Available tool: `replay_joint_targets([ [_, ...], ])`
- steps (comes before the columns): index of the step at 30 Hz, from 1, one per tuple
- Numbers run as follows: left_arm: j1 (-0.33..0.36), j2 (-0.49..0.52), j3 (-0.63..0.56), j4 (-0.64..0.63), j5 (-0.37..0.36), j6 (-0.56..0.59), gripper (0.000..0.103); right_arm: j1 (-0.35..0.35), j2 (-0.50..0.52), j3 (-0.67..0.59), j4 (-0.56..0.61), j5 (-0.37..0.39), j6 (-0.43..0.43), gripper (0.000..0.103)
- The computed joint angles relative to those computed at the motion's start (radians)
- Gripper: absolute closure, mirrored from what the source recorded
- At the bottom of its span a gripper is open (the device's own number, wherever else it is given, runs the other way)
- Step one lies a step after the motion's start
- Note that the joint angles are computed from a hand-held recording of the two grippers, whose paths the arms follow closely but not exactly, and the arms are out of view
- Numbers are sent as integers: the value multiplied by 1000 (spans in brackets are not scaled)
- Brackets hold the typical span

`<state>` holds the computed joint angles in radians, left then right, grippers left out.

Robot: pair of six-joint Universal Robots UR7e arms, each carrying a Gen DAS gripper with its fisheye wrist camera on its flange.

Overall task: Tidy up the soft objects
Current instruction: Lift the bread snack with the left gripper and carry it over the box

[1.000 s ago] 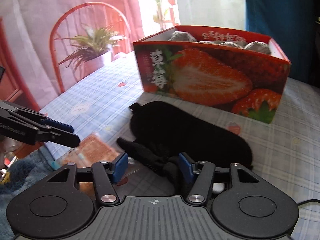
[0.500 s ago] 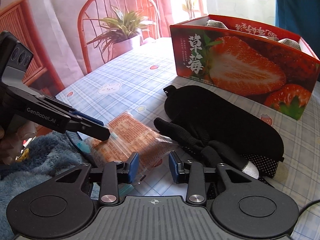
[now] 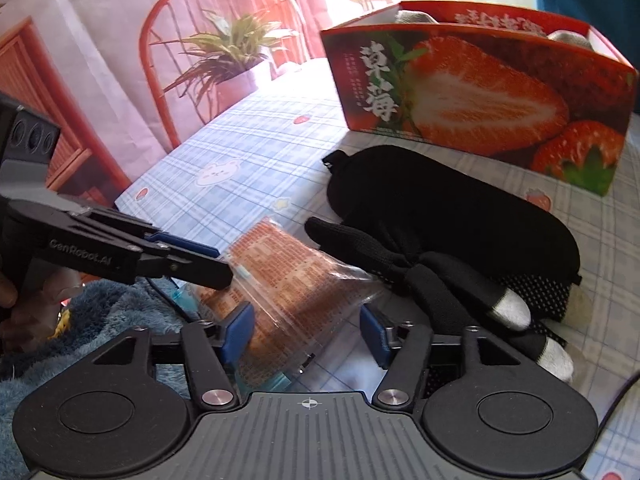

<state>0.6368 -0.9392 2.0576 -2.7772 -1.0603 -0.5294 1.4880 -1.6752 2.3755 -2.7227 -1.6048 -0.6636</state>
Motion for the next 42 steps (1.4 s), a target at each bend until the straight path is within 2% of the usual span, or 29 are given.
replay_joint_targets([
  [3,0,-1,2,-4,-1,0,68,-22,1,-10,31,28,28,48],
  [5,0,0,0,0,-1,2,68,-36,1,-16,55,52,39,54],
  [6,0,1,-3,5,0,2,68,-47,-1,-22,77,77,48,61],
  [10,2,13,-29,34,3,23,68,-61,5,-32,90,102,81,64],
  [14,13,44,-80,58,5,53,68,-49,28,-48,53,80,104,65],
  [18,43,92,-164,94,-30,70,69,-36,74,-76,-30,40,126,66],
  [21,51,140,-228,104,-14,94,70,-40,108,-102,-78,25,135,66],
  [26,47,195,-255,28,29,81,69,-63,124,-103,-142,29,108,65],
  [31,17,211,-184,-133,65,80,69,-93,98,-47,-221,56,101,64],
  [34,11,204,-134,-217,48,50,69,-109,73,-8,-256,73,102,64],
  [42,12,182,-88,-259,27,20,69,-101,59,1,-242,61,113,64],
])
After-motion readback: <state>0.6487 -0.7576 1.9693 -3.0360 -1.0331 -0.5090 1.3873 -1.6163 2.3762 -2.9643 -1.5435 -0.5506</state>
